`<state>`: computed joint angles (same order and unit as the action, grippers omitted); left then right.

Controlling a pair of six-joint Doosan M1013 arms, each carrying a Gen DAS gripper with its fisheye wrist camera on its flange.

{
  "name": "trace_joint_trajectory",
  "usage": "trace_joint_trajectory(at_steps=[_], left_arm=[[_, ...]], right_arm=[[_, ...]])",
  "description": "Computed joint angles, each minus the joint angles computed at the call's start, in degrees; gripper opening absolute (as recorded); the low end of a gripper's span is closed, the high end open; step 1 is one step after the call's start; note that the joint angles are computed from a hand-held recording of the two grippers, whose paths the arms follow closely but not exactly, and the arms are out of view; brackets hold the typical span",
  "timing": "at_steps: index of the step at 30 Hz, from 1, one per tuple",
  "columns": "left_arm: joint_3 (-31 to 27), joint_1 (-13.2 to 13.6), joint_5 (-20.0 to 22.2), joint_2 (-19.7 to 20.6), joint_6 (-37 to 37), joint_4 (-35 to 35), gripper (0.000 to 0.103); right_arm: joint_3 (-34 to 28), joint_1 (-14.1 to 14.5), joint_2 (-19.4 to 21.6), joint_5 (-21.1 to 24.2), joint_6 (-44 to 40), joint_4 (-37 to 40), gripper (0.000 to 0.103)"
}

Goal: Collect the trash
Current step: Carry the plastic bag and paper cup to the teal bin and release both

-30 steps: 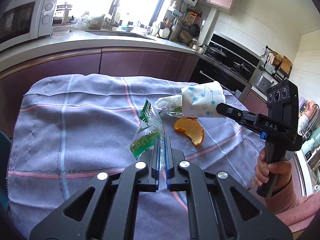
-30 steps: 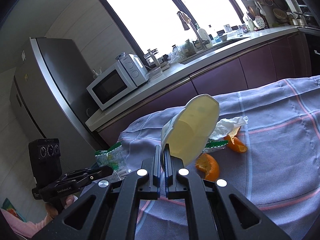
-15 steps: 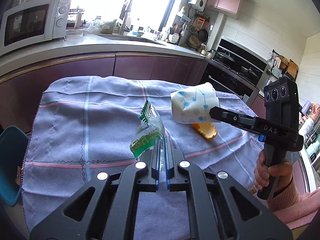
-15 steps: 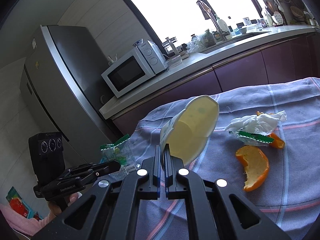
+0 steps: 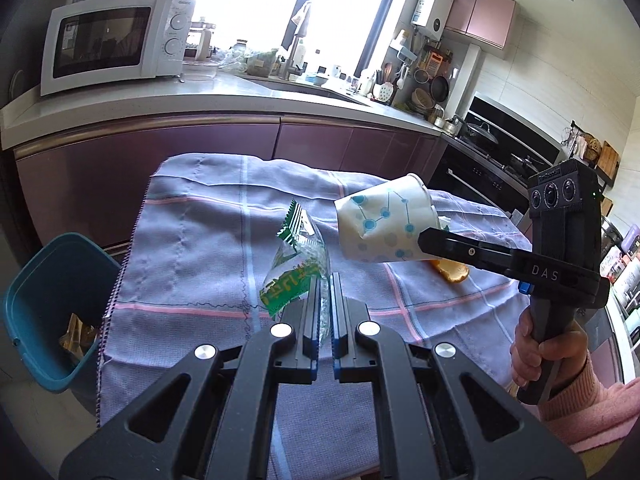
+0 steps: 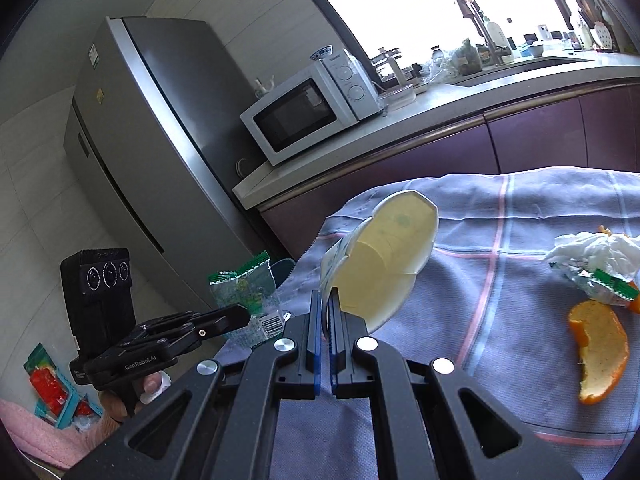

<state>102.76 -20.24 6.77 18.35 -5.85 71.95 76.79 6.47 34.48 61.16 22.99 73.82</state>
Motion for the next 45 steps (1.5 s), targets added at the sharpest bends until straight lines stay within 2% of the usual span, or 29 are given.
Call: trace_joint_trajectory(at_steps=[8, 16, 30, 45], left_arm=[[2.7, 0.8, 2.7, -2.1, -12.2, 10.5, 0.005], [5.0, 1.6, 5.7, -4.0, -15.8, 12.4, 0.005], [7.1, 3.1, 10.0, -5.8, -15.5, 10.4, 0.005], [8.1, 5.3, 12.7, -6.5, -13.7, 7.3, 0.005]], right_arm=[[-2.3, 2.0, 1.1, 3.3, 0.3, -1.4, 0.002], [-5.0, 4.1, 2.2, 6.3, 0.9, -3.1, 0.002], [-9.6, 7.0, 4.8, 10.1, 2.9, -5.1, 0.002], [-13.8, 10.1, 7.1, 12.4, 4.8, -7.5, 0.002]])
